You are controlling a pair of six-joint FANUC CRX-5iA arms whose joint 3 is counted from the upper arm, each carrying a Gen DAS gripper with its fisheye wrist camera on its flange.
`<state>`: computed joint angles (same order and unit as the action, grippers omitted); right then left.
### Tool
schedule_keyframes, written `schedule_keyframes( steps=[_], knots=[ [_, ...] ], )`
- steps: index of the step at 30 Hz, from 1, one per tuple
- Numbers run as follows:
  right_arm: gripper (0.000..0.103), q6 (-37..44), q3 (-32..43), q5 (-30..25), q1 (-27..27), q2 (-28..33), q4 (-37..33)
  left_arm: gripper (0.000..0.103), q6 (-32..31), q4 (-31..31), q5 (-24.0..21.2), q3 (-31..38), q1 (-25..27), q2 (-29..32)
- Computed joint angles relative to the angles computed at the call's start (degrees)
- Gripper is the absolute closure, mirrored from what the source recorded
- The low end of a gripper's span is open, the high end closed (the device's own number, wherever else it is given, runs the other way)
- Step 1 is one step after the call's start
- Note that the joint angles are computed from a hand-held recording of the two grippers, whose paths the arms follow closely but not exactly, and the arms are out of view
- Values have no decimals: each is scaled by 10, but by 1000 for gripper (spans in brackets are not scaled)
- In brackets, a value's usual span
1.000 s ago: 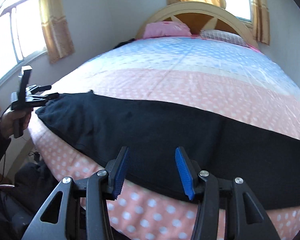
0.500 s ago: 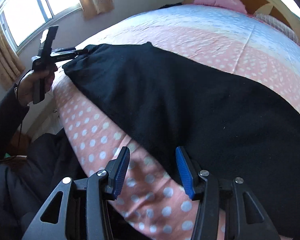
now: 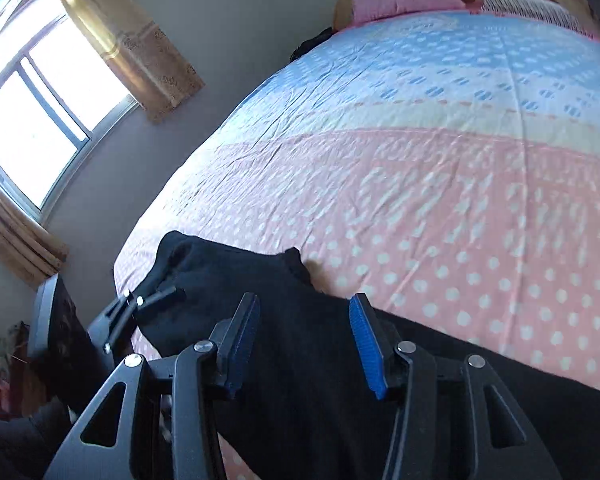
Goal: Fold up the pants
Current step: 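Grasp the pants edge with the right gripper and lift it toward the left gripper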
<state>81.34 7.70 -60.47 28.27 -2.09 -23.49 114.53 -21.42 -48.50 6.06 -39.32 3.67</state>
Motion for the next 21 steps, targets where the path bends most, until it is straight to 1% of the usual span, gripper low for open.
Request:
schedule_keyframes(
  steps=[2, 3, 5, 6, 7, 8, 9, 10, 12, 13, 15, 18, 19, 21],
  knots=[
    [54, -9, 30, -9, -4, 38, -26, 10, -15, 7, -22, 6, -4, 14],
    [54, -17, 47, -18, -9, 59, -40, 10, -15, 16, -12, -5, -1, 10],
    [56, -39, 80, -37, -16, 100, -56, 9, -43, 67, 3, -21, 20, 3],
    [66, -42, 93, -48, -22, 116, -72, 7, -58, 90, 5, -26, 30, 2],
    [72, -37, 114, -70, -32, 136, -97, 6, -73, 108, 12, -36, 38, -3],
    [83, -35, 123, -80, -37, 146, -113, 5, -85, 115, 17, -42, 39, -6],
    [87, -31, 130, -89, -41, 151, -130, 3, -92, 113, 15, -41, 36, -6],
    [87, -24, 137, -102, -47, 156, -153, 2, -93, 110, 12, -40, 34, -6],
    [92, -24, 143, -112, -56, 159, -185, 2, -102, 121, 18, -47, 36, -10],
    [93, -26, 142, -111, -59, 154, -195, 1, -110, 131, 22, -52, 39, -13],
    [94, -21, 142, -97, -51, 141, -189, 0, -116, 137, 27, -59, 39, -18],
    [96, -9, 120, -47, -30, 102, -155, 0, -111, 131, 30, -60, 36, -19],
    [98, -17, 111, -27, -20, 95, -128, 0, -107, 127, 29, -58, 34, -18],
    [99, -51, 104, -13, -6, 102, -71, 0, -99, 117, 27, -51, 29, -13]
  ],
)
